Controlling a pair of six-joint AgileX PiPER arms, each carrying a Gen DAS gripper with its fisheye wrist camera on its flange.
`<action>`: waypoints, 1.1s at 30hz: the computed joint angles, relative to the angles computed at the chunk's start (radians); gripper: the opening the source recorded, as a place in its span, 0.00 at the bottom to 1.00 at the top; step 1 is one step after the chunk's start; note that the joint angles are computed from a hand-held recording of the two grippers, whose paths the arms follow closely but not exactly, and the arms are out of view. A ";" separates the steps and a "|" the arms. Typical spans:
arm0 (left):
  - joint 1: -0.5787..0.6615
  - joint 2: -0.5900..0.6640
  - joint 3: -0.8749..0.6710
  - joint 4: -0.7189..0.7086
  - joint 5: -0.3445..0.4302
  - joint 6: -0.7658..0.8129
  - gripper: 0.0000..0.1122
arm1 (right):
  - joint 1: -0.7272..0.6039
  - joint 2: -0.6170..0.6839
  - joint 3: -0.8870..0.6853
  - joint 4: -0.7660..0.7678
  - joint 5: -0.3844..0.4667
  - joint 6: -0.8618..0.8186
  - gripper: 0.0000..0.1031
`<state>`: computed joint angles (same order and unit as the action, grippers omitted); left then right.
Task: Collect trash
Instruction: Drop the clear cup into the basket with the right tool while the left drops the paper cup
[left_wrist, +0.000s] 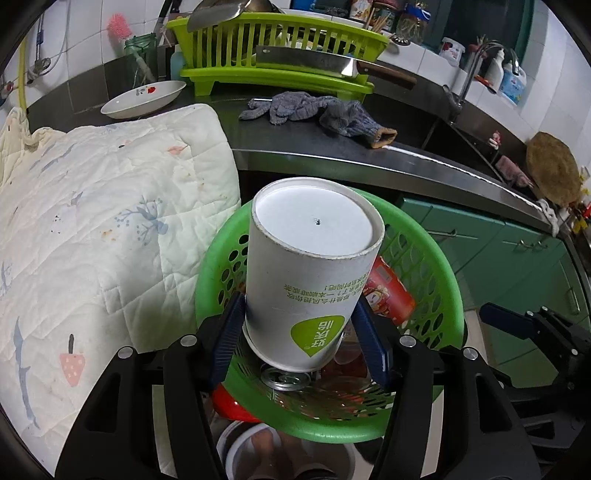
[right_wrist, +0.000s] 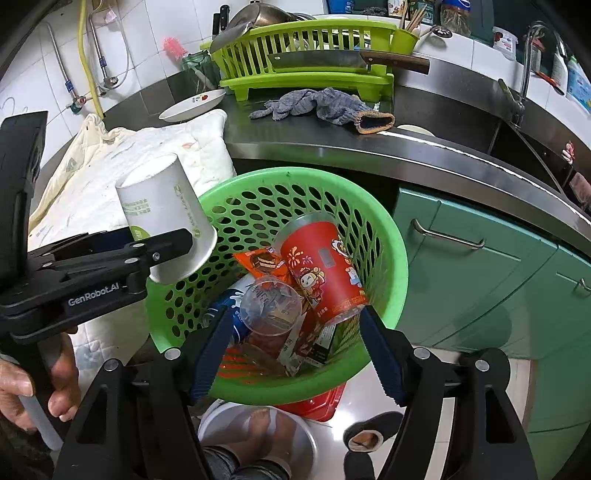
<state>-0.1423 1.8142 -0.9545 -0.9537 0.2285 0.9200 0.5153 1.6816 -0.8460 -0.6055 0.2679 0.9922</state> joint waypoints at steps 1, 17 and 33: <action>-0.001 0.003 -0.001 0.009 -0.003 -0.009 0.53 | -0.001 -0.001 0.003 -0.001 -0.002 0.001 0.66; -0.009 0.017 -0.005 0.059 -0.010 -0.059 0.60 | -0.012 -0.016 0.033 0.002 -0.023 0.007 0.66; 0.063 -0.108 0.141 -0.111 -0.022 0.157 0.68 | 0.056 -0.075 0.103 -0.159 -0.055 0.247 0.72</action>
<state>-0.0789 1.7058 -0.8138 -1.0650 0.2068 1.0774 0.5711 1.6062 -0.7432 -0.7649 0.2124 1.2388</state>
